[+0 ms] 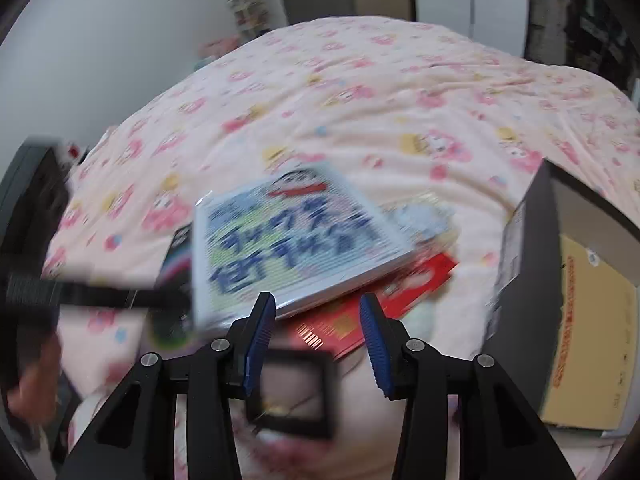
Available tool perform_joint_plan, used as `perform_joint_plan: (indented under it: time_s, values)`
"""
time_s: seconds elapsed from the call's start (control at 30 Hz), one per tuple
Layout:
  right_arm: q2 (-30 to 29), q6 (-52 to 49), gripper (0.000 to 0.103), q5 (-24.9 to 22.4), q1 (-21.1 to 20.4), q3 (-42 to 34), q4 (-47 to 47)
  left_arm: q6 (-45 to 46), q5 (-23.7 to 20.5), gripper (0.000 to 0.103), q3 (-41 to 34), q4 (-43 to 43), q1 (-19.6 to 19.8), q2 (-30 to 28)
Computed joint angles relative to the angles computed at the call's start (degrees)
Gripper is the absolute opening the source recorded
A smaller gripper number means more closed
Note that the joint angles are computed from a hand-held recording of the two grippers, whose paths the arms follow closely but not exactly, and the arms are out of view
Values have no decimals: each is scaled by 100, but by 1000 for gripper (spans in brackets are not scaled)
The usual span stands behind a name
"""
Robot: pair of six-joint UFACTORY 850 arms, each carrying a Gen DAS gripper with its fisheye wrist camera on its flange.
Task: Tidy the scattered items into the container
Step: 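Grasp the Shin-chan bead-art kit with the left gripper and lift it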
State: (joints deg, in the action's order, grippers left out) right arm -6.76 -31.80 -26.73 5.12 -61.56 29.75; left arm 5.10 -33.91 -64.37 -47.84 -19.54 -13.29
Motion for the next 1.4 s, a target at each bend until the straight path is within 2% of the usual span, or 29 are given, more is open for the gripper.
perform_joint_plan:
  time_s: [0.07, 0.13, 0.17, 0.2, 0.33, 0.4, 0.47, 0.5, 0.57, 0.67, 0.73, 0.8, 0.9, 1.0, 1.1, 1.17, 1.27, 1.4]
  values:
    - [-345, 597, 40, -39, -20, -309, -549, -437, -48, 51, -148, 515, -38, -181]
    - [-556, 839, 40, 17, -76, -432, -800, -306, -40, 51, -157, 275, 44, -282]
    - [-685, 979, 40, 83, -68, -538, -937, -252, -13, 50, -165, 208, 85, -305]
    - [-754, 939, 40, 84, -109, -590, -910, -295, 60, 42, -168, 260, 87, -300]
    - [-1092, 533, 40, -401, -229, -881, -381, -758, 206, 30, -217, 817, 187, -315]
    - [-1126, -85, 40, -675, -324, -859, 332, -1032, 294, 26, -285, 1191, 224, -344]
    - [-1124, -632, 40, -1206, -421, -817, 916, -1410, 519, 26, -122, 1425, 21, -220]
    - [-1098, -925, 40, -1511, -443, -775, 1184, -1338, 524, 26, -58, 1281, 42, -186]
    - [-920, -1346, 40, -1716, -425, -614, 1420, -1142, 528, 26, -67, 907, 36, -246]
    - [-625, -1252, 40, -1076, -353, -452, 1144, -927, 619, 26, 40, 526, -67, -214]
    - [-615, -817, 40, -440, -319, -506, 762, -783, 626, 26, 175, 401, -86, -104]
    - [-829, -357, 40, -297, -360, -753, 497, -735, 634, 26, 172, 403, -122, -82]
    - [-1311, -472, 40, -638, -448, -1234, 760, -1059, 694, 26, -11, 607, -181, -227]
    - [-1602, -335, 40, -606, -418, -1481, 560, -1119, 865, 26, 105, 540, -112, -166]
    - [-1915, -236, 45, -1071, -425, -1758, 403, -1290, 1020, 27, -69, 638, -54, -379]
    - [-1825, -367, 45, -1043, -364, -1659, 226, -1878, 979, 32, -229, 1258, -82, -492]
    - [-1596, -663, 45, -1456, -403, -1470, 245, -2720, 872, 34, -321, 2372, -223, -438]
    - [-1160, -1281, 45, -2165, -539, -1071, 382, -1978, 668, 36, 38, 1916, -115, -123]
